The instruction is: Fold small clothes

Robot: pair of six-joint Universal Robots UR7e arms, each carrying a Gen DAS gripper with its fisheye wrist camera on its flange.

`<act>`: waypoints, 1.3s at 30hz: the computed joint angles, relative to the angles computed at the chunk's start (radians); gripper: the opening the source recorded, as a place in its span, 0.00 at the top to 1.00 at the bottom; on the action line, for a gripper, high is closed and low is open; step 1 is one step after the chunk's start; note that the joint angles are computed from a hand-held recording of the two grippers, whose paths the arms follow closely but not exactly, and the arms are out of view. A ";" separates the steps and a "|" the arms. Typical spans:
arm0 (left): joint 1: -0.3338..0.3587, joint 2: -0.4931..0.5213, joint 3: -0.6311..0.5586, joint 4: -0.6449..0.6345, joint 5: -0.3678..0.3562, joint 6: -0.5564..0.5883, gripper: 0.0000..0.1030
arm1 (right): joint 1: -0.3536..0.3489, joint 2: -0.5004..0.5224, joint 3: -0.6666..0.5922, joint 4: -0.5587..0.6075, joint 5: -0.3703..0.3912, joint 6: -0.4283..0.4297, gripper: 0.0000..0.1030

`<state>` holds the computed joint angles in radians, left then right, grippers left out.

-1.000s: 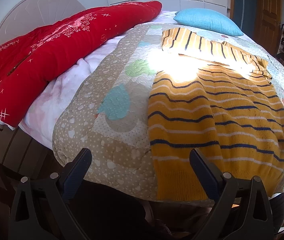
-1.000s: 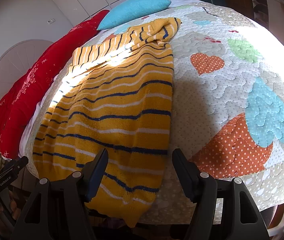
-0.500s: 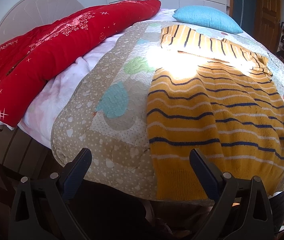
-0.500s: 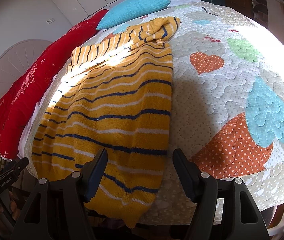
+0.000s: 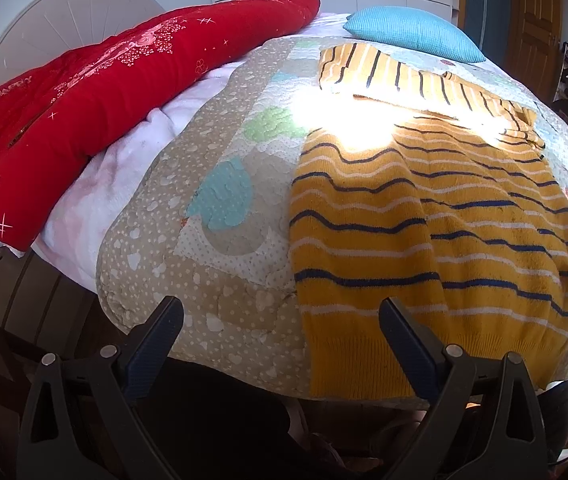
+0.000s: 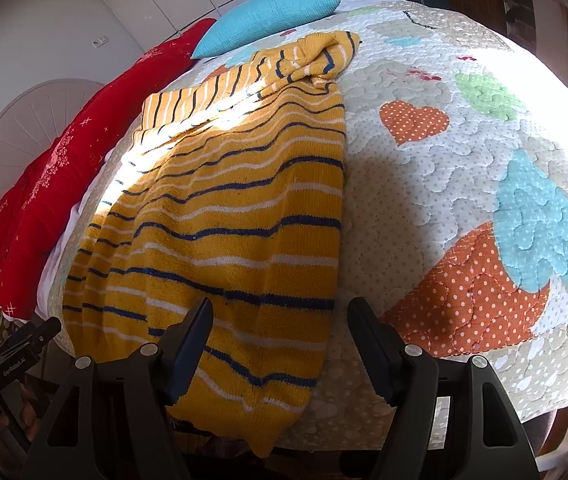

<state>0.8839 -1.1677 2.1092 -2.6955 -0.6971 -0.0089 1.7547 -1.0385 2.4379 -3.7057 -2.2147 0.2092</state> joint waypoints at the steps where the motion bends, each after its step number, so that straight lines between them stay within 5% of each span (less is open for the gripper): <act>1: 0.000 0.000 0.000 0.002 -0.001 -0.001 0.05 | -0.001 0.001 0.001 -0.003 0.001 -0.001 0.27; 29: 0.000 0.029 -0.006 0.028 0.005 0.002 0.05 | -0.010 0.070 0.014 -0.146 0.033 -0.022 0.20; 34: 0.052 0.016 -0.053 0.028 -0.086 -0.002 0.05 | -0.018 0.086 0.023 -0.203 0.063 -0.043 0.14; 39: 0.138 0.016 -0.128 0.028 -0.144 -0.062 0.05 | 0.015 0.121 -0.009 -0.183 -0.001 -0.106 0.09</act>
<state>1.0222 -1.1516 1.9807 -2.6673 -0.8406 -0.0712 1.7693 -0.9175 2.4290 -3.8886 -2.2162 0.1035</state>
